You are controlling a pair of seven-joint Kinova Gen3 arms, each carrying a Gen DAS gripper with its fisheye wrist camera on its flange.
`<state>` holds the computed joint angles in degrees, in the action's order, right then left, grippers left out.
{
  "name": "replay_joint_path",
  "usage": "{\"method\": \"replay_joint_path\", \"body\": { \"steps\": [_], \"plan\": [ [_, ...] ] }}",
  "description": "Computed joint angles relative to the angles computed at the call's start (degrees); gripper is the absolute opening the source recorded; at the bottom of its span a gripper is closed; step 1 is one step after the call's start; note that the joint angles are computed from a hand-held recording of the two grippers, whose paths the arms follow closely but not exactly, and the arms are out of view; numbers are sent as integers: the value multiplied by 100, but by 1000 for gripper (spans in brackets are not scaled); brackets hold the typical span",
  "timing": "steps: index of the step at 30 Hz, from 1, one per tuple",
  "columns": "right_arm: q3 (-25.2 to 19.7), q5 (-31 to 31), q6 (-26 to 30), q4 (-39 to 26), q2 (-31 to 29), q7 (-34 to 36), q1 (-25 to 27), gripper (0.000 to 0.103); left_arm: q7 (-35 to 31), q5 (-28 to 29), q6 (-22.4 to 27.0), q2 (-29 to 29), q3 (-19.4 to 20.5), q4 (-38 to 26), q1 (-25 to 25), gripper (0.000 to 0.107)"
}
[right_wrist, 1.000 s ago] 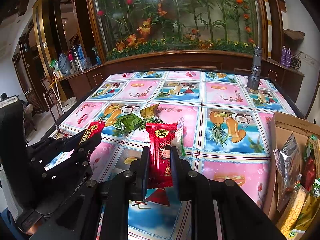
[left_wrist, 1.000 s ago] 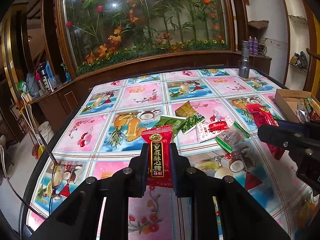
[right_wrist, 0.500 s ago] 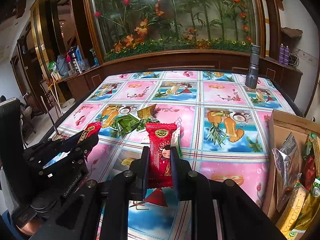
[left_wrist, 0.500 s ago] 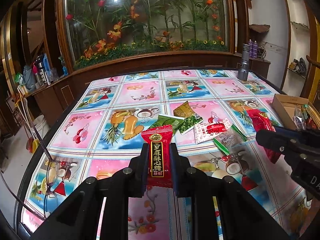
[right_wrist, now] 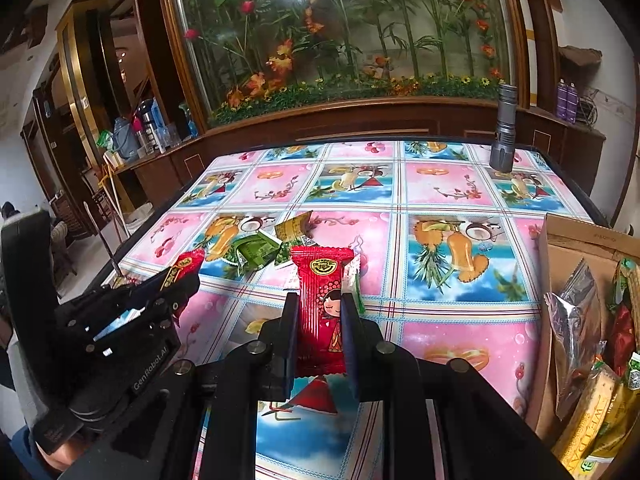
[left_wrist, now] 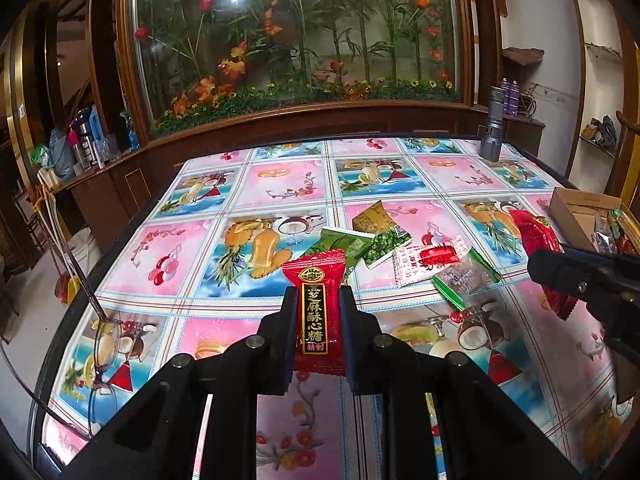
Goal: Organize snacks
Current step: 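Hold both red candy packets lifted above the table with both tools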
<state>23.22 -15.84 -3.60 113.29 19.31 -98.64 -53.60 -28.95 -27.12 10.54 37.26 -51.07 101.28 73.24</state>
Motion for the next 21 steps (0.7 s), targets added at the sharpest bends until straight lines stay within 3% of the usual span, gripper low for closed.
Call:
{"method": "replay_joint_path", "body": {
  "steps": [8,15,21],
  "plan": [
    [153,6,65,-35,61,-80,-134,21,27,83,-80,-32,-116,75,72,19],
    [262,24,50,-16,71,-209,-187,21,-126,150,7,-170,318,16,-328,19],
    [165,46,11,2,52,-232,-86,21,-89,162,-36,-161,217,62,-226,19]
  ]
}}
